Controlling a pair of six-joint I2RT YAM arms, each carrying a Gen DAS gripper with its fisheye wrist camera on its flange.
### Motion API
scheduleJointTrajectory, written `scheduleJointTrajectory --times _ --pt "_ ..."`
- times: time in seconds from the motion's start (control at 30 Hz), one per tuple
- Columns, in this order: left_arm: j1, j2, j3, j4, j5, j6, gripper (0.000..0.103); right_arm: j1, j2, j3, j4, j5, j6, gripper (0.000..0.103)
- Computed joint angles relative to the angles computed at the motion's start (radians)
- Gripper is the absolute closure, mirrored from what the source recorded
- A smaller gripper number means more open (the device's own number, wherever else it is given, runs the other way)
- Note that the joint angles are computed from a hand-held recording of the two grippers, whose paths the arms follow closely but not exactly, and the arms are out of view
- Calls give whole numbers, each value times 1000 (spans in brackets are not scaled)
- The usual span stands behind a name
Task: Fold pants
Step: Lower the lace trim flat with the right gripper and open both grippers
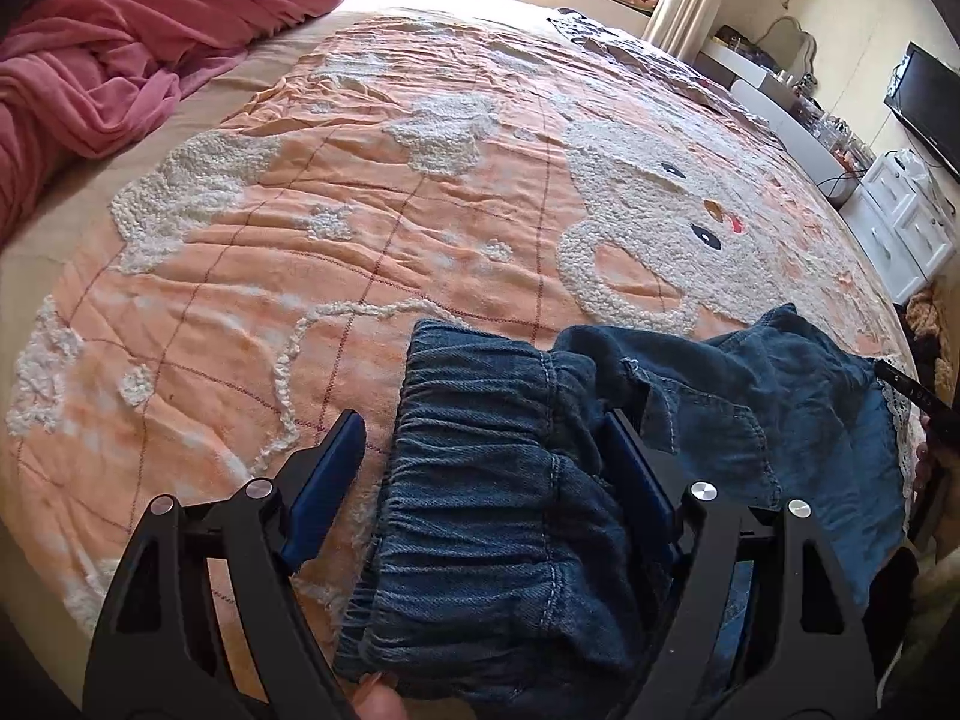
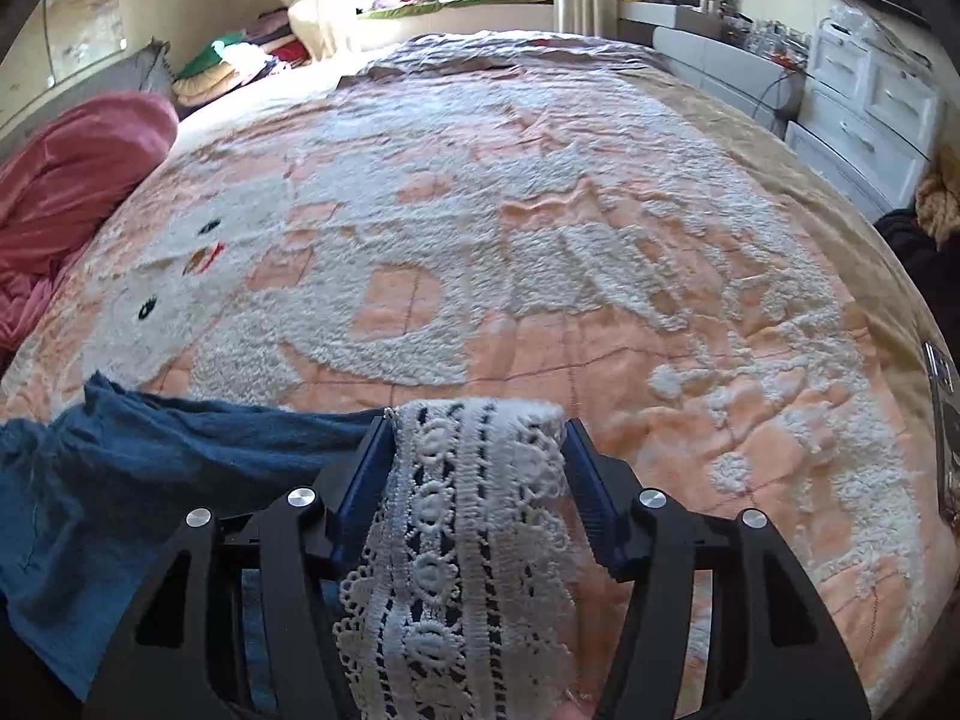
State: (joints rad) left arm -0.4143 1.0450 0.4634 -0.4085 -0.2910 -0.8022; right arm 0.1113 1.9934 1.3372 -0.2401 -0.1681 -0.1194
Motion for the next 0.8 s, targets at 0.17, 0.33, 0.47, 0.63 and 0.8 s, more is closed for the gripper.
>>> scheduleJointTrajectory --times 0.17,0.33,0.47,0.63,0.8 --pt "-67 -189 -29 -53 -82 -36 30 -102 -242 -204 1 -150 18 26" --pt "-226 -296 -12 -194 -142 -144 30 -191 -459 -413 -80 -263 -49 24" --pt "-351 -311 -23 -288 -191 -261 28 -218 -541 -554 -63 -246 -66 24" --pt "-365 -304 -58 -261 -190 -287 27 -212 -536 -606 -58 -268 -59 25" --pt "-353 -146 -34 -200 -241 -280 53 -162 -493 -596 -47 -223 -36 50"
